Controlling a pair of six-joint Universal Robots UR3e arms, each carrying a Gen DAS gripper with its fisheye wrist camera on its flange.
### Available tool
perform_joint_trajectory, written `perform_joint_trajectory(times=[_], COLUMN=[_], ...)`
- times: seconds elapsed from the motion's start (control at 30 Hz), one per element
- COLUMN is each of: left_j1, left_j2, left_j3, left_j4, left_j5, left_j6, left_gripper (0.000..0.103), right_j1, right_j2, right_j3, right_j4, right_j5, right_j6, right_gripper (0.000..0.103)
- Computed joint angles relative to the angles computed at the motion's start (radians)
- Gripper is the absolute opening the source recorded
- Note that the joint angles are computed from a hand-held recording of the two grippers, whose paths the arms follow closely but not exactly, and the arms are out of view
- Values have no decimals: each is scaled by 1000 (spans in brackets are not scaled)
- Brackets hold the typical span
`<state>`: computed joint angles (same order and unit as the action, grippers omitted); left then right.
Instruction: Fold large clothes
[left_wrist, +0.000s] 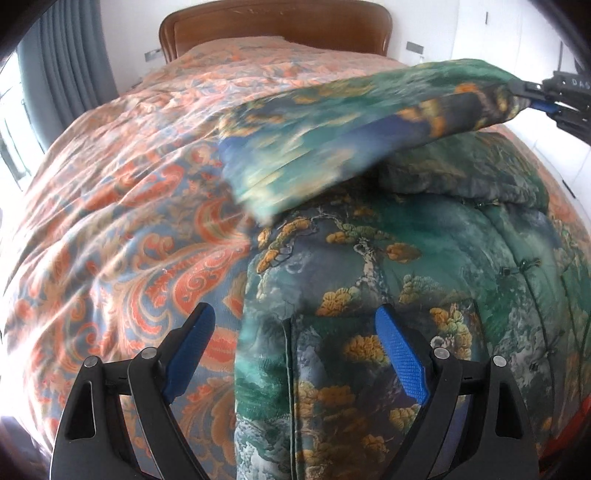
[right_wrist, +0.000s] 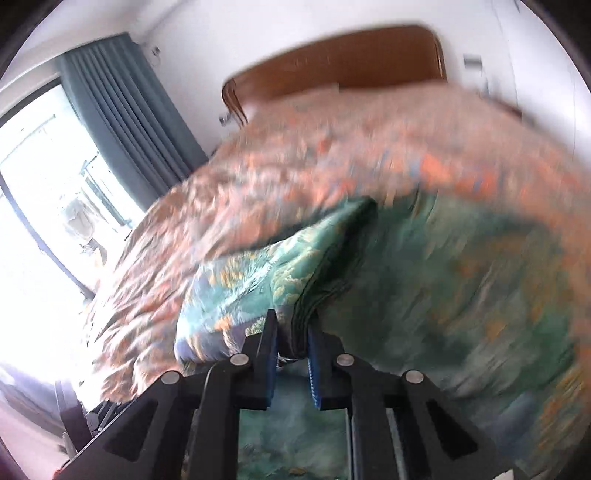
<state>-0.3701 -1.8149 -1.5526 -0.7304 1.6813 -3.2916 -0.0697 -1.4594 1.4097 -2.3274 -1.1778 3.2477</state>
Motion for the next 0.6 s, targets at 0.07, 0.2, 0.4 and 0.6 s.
perform_joint_trajectory(times=[0.07,0.2,0.4,0.6], left_j1=[2,-1,6,8], left_j2=[-4,-24,-32,-146], left_j3=[5,41,122,363], left_j4=[1,-25,-81,-148], left_j5=[-1,-2,-7,22], left_j6=[5,3,14,46], left_gripper=[90,90,90,90], right_j1=[-45,-116,-125,-118], right_j2=[-16,-22,66,31], right_j3=[-7,87,233,247], right_j4=[18,1,-96,-108], right_j5=[-2,-56,-96,-88], right_j6=[-29,-57,-40,-52], right_gripper=[14,14,28,45])
